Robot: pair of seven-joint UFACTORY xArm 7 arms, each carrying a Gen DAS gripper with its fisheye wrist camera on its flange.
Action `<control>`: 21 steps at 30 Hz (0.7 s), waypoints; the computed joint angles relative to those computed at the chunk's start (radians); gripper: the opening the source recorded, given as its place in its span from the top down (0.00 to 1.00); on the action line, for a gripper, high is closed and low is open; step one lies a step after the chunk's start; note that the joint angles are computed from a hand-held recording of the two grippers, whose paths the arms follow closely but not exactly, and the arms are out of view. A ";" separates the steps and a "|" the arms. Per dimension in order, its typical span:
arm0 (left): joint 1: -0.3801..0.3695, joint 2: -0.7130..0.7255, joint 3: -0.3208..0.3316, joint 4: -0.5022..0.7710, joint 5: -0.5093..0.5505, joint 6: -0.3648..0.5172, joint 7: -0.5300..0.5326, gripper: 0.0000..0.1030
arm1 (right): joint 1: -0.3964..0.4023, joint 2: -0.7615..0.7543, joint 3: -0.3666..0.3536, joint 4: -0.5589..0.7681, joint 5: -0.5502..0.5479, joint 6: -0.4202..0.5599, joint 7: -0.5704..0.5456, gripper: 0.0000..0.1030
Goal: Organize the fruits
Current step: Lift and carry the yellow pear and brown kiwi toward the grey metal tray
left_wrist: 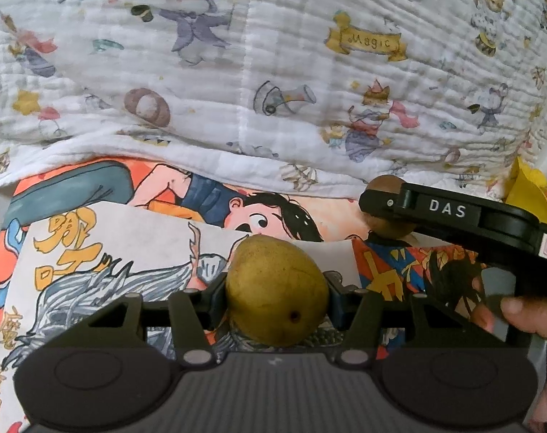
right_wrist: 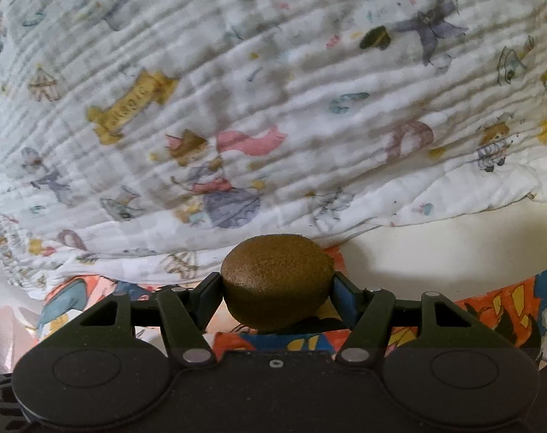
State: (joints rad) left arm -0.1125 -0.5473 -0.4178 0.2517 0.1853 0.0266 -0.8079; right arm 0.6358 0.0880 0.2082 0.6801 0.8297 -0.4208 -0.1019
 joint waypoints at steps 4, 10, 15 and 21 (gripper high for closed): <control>-0.024 -0.035 0.012 -0.011 -0.009 0.016 -0.006 0.43 | -0.011 -0.038 0.015 -0.027 -0.038 0.011 0.034 0.36; -0.074 -0.096 0.031 -0.024 -0.021 0.061 -0.015 0.44 | -0.046 -0.112 0.054 -0.058 -0.022 0.052 0.018 0.36; -0.111 -0.172 0.039 -0.041 -0.028 0.111 -0.033 0.43 | -0.096 -0.194 0.118 -0.103 -0.006 0.068 0.005 0.36; -0.165 -0.275 0.041 -0.051 -0.033 0.197 -0.060 0.43 | -0.123 -0.320 0.152 -0.191 -0.078 0.085 0.081 0.36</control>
